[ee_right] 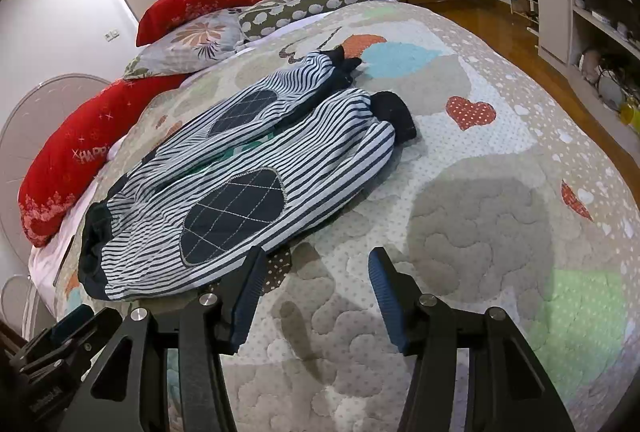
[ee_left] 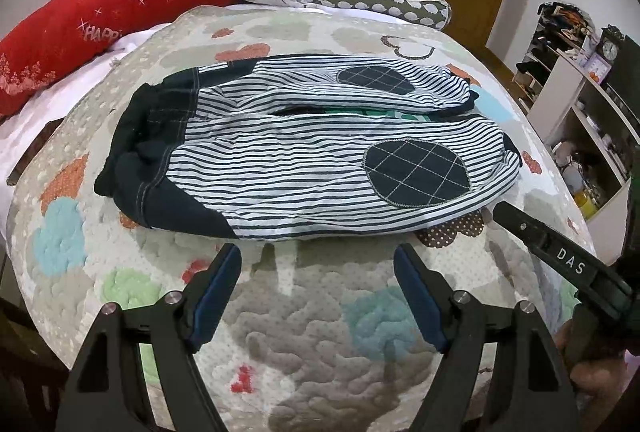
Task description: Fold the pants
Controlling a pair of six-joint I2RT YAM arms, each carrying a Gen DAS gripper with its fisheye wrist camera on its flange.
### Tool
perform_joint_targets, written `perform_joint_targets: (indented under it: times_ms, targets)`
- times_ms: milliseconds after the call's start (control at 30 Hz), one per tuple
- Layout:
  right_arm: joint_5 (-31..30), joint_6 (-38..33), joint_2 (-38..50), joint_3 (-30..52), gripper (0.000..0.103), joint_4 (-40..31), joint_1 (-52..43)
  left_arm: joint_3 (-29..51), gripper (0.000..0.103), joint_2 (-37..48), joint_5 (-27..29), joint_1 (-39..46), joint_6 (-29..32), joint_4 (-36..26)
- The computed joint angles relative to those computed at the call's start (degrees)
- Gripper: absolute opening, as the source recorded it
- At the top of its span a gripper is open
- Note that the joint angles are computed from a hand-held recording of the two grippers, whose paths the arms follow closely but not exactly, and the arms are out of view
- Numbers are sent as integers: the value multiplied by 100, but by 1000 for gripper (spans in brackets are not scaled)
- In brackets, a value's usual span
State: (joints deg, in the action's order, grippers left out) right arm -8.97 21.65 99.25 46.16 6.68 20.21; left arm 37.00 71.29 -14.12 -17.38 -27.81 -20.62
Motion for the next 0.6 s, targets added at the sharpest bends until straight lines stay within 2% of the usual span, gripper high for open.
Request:
perform_joint_targets:
  times_ms: [200, 400, 467, 600]
  targets:
    - [26, 13, 0, -21, 58, 24, 22, -66, 78, 35, 262, 133, 90, 84]
    - [-103, -218, -290, 18, 58, -102, -104, 131, 79, -434, 1109, 1003, 787, -97]
    - [-131, -525, -439, 209, 58, -268, -205, 402, 84, -273, 1375, 1430, 1149, -174]
    - [-262, -1430, -36, 1421, 62, -1051, -396, 1290, 85, 618, 1790, 2196, 1719, -307]
